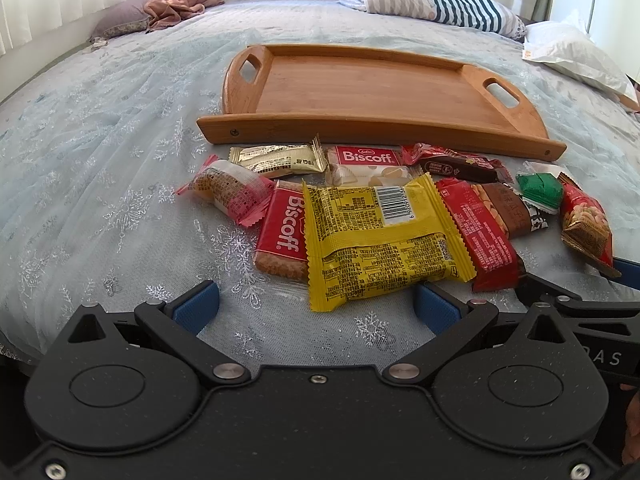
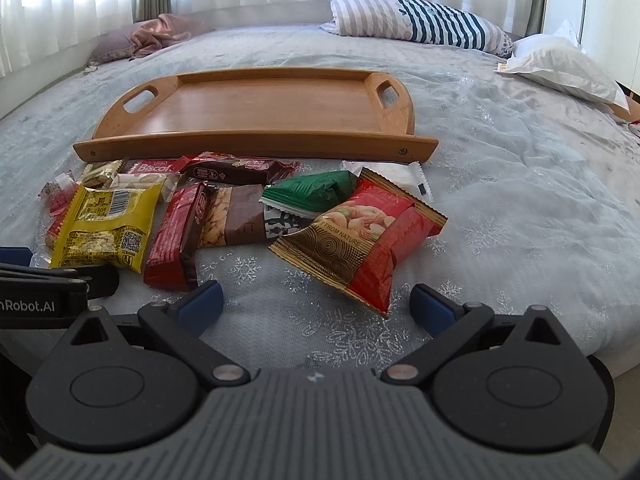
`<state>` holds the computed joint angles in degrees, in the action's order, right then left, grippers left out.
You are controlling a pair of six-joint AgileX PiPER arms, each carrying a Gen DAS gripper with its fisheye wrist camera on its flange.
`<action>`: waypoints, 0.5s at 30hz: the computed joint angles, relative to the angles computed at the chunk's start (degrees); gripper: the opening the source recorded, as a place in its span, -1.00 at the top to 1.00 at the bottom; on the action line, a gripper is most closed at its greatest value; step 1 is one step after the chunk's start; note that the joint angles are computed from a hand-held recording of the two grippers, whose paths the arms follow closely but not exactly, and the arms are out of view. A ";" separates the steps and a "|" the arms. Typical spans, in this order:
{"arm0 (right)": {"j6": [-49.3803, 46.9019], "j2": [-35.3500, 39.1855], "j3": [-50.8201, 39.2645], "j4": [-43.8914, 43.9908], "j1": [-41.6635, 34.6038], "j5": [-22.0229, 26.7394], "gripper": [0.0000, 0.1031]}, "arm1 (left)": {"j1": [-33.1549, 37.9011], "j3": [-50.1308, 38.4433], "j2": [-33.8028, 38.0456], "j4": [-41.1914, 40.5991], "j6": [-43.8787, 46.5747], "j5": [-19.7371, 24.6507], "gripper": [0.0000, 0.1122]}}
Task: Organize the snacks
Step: 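Grasp the yellow packet with the left tool while the right tool grasps the red nut bag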
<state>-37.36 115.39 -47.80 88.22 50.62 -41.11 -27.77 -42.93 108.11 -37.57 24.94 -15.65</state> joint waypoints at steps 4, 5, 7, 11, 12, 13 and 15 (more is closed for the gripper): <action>2.12 0.40 0.44 -0.60 1.50 -2.25 -1.00 | 0.07 2.17 0.18 8.64 -7.80 -3.50 -0.84; 2.76 0.04 0.84 -1.08 1.59 -2.27 -1.00 | 0.15 2.49 0.10 9.68 -8.78 -3.92 -0.84; 7.29 -1.23 2.87 -4.55 1.60 -2.15 -1.00 | 0.20 2.75 -0.34 9.92 -8.81 -3.67 -0.84; 18.16 -3.66 7.30 -11.80 1.73 -3.11 -0.89 | 1.88 3.41 -2.72 18.97 -16.82 -1.20 -0.70; 19.22 -3.99 7.86 -12.17 1.98 -3.83 -0.85 | 2.25 3.76 -3.31 22.15 -19.50 -1.13 -0.64; 20.18 -4.25 8.45 -12.60 2.31 -4.73 -0.83 | 2.37 4.05 -3.83 23.77 -20.85 -1.17 -0.61; 21.44 -4.60 9.22 -12.76 2.97 -6.54 -0.76 | 2.39 4.89 -5.05 26.07 -22.83 -1.84 -0.47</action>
